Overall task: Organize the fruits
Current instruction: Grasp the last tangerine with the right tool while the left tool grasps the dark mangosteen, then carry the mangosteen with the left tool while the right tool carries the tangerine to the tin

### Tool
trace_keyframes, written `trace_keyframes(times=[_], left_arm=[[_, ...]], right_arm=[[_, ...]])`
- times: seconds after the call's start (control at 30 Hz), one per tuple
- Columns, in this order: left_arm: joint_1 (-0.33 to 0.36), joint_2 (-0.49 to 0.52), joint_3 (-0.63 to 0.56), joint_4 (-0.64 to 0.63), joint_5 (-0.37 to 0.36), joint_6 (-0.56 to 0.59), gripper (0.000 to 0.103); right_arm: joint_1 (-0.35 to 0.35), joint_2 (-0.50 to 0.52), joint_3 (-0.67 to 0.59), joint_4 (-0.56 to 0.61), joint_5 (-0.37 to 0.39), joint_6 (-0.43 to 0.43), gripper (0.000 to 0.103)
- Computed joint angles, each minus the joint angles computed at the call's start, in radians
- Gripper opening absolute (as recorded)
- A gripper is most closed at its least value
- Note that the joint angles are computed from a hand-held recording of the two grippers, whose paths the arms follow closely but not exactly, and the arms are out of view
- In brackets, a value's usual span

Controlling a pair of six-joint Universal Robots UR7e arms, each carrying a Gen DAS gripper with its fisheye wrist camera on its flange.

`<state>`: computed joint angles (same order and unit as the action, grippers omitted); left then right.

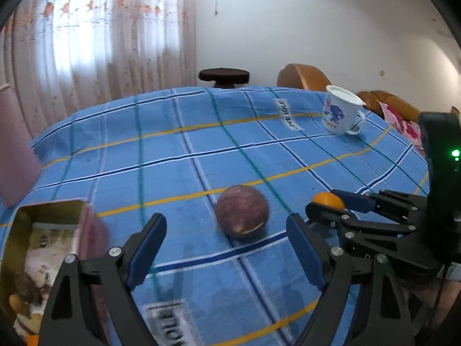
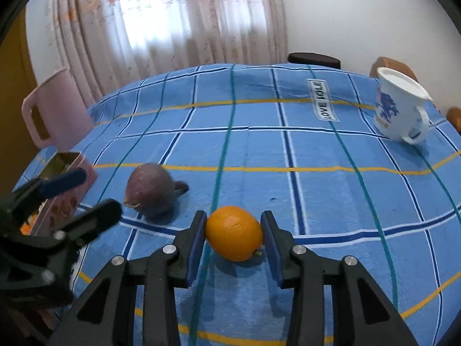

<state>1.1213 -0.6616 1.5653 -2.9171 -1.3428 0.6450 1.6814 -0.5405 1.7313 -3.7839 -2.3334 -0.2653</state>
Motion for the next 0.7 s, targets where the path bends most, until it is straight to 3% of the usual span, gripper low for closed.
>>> trace_keyframes(times=[0.23, 0.3, 0.47, 0.7], left_arm=[[-0.005, 0.059, -0.079, 0.097, 0.013, -0.037, 0.081], [-0.007, 0.068, -0.093, 0.123, 0.012, -0.042, 0.07], [-0.011, 0.079, -0.105, 0.13, 0.027, -0.042, 0.055], [0.001, 0.06, -0.092, 0.138, -0.008, -0.052, 0.054]], right_arm=[[-0.015, -0.023, 0.044, -0.054, 0.022, 0.04, 0.041], [-0.014, -0.022, 0.042, -0.046, 0.021, 0.041, 0.041], [-0.021, -0.031, 0.043, -0.005, 0.043, 0.045, 0.041], [-0.018, -0.024, 0.047, -0.046, 0.064, 0.012, 0.041]])
